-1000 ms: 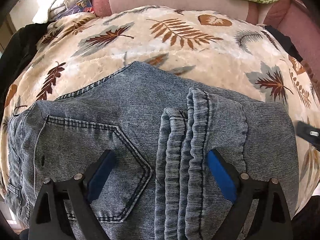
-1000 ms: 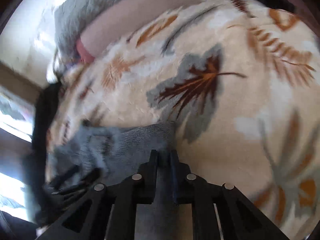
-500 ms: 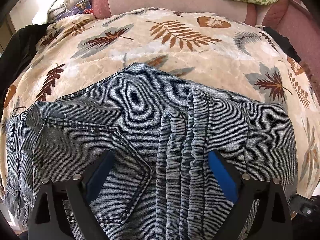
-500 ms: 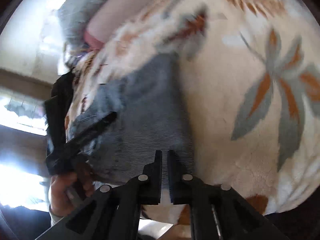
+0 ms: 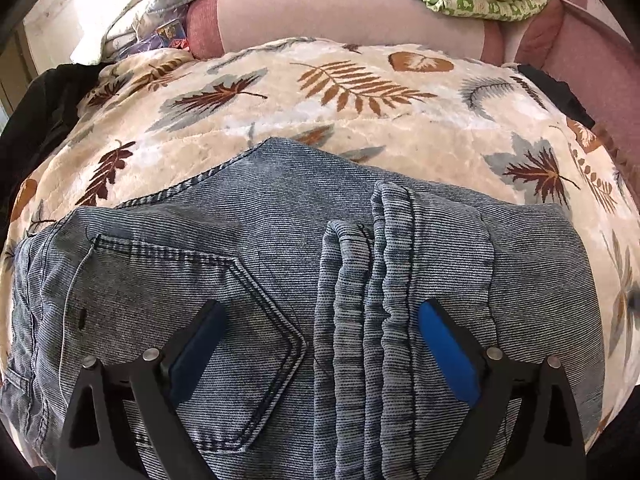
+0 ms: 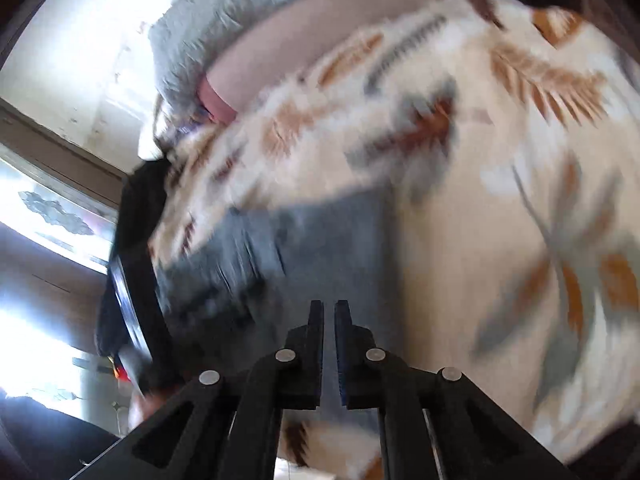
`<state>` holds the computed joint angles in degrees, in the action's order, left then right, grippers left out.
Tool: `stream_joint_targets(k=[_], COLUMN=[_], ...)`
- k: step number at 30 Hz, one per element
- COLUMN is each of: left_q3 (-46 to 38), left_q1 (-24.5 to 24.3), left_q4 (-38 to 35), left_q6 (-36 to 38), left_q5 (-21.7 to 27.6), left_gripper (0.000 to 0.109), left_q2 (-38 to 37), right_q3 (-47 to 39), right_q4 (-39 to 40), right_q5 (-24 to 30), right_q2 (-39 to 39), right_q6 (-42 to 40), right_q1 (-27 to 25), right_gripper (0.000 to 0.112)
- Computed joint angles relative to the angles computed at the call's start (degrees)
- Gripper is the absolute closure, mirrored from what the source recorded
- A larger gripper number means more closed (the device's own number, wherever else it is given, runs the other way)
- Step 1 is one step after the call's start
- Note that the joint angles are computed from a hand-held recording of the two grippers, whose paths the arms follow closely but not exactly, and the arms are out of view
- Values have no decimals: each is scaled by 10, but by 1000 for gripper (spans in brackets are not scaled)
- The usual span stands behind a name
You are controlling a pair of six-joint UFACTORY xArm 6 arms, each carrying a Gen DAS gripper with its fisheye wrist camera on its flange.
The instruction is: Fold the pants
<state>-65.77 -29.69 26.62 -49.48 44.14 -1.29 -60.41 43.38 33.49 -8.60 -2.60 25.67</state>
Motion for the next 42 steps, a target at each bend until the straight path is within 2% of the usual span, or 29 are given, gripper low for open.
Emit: stream_joint_targets(k=[4, 6, 7, 8, 11, 13, 17, 18, 19, 20, 21, 25, 29, 36, 42], left_q3=[7, 12, 13, 14, 20, 23, 28, 28, 28, 28, 29, 33, 35, 35, 38], left_q1=[2, 3, 3, 3, 3, 3, 3, 3, 3, 3, 2, 3, 3, 2, 2], left_q4=[3, 7, 9, 14, 22, 27, 33, 33, 33, 33, 36, 37, 39, 46, 50], left_q6=[-1, -4, -5, -8, -16, -21, -25, -27, -26, -26, -27, -28, -30, -37, -40], left_q5=[-12, -19, -22, -23, -30, -35, -41, -41, -42, -42, -42, -47, -48, -47, -50], left_gripper=[11, 11, 11, 11, 10, 10, 10, 10, 10, 10, 10, 10, 10, 10, 10], left_q2=[-3, -5, -6, -5, -9, -10, -13, -13, -13, -13, -14, -17, -19, -19, -21], right_q3=[-104, -149, -160, -155, -135, -91, 0, 20, 24, 34, 49, 57, 92, 99, 105], right_q4=[19, -42, -54, -42, -73, -93, -44, -36, -42, -29, -3, -6, 83, 235, 242], right_q5=[37, 65, 79, 68, 53, 29, -4, -1, 10, 5, -24, -42, -90, -60, -71], right_q2=[105, 159, 179, 179, 150, 107, 27, 16, 21, 25, 19, 12, -4, -10, -15], right_q6=[-10, 27, 42, 35, 52, 56, 10, 3, 2, -17, -38, -21, -122, -227, -236], right_q1=[-15, -21, -24, -23, -17, -9, 17, 23, 24, 27, 31, 39, 54, 30, 36], right_gripper=[102, 98, 97, 98, 98, 97, 97, 89, 76, 76, 76, 73, 70, 70, 70])
